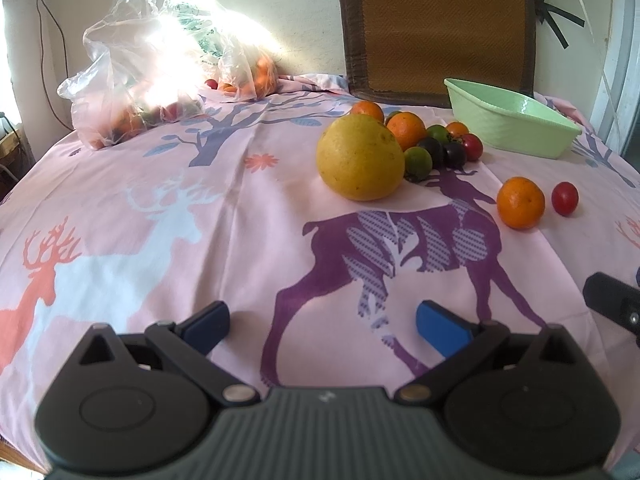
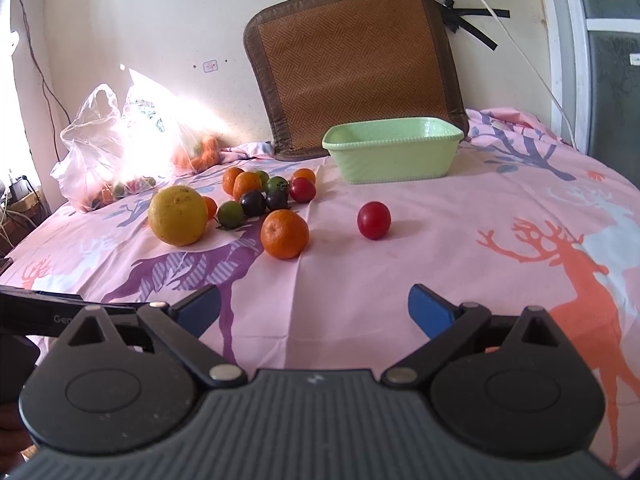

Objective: Organize fruits
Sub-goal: 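Reach the left gripper to the yellow grapefruit and close on it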

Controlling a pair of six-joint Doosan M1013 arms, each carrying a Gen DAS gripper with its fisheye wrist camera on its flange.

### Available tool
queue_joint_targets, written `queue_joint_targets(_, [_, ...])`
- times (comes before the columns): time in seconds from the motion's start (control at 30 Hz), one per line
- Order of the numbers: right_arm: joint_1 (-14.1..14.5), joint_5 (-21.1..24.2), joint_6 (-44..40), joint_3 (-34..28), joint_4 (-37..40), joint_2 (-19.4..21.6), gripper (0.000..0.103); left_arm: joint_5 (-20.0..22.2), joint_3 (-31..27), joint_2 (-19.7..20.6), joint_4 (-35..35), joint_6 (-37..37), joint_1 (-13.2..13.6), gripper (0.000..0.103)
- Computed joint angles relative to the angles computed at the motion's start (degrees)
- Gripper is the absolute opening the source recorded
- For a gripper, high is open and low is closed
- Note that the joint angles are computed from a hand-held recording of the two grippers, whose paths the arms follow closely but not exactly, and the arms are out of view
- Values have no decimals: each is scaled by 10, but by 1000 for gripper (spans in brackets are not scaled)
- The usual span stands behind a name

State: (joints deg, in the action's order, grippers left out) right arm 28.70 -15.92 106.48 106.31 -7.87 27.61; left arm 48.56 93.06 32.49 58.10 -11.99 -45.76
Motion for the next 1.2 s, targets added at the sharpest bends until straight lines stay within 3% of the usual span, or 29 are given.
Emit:
queue_joint_targets(0.23, [-3, 7, 14, -15, -43, 3, 94, -45, 28, -13, 52, -21, 8, 103])
queue_joint_targets(0.33, [-5, 5, 24, -21, -64, 3, 87, -79, 58, -28, 117, -86, 15, 103])
queue_joint_targets(0.43, [-6, 1, 53, -30, -120, 5, 81, -82, 79, -38, 189, -135, 22, 103])
queue_joint_targets(0.5, [-6, 0, 94, -41, -185, 9, 76, -92, 84, -45, 213, -132, 31, 103])
queue_joint_targets(0.57, [-7, -3, 189, -57, -301, 16, 75, -117, 87, -53, 234, -131, 44, 103])
queue_joint_targets(0.7, [-3, -12, 392, -107, -542, 40, 75, -261, 94, -70, 340, -240, 89, 103])
queue_joint_targets(0.77, [1, -21, 454, -134, -629, 55, 75, -296, 89, -67, 394, -294, 102, 99])
queue_joint_targets(0.83, [6, -23, 487, -157, -684, 68, 75, -310, 77, -58, 386, -278, 109, 94])
queue_joint_targets(1.0, [13, -41, 611, -202, -843, 94, 75, -387, 56, -42, 303, -217, 132, 64])
queue_joint_targets(1.03, [14, -42, 612, -205, -850, 97, 75, -394, 56, -41, 301, -218, 134, 63])
queue_joint_targets(1.2, [21, -24, 644, -223, -893, 109, 74, -373, 53, -36, 258, -178, 130, 51])
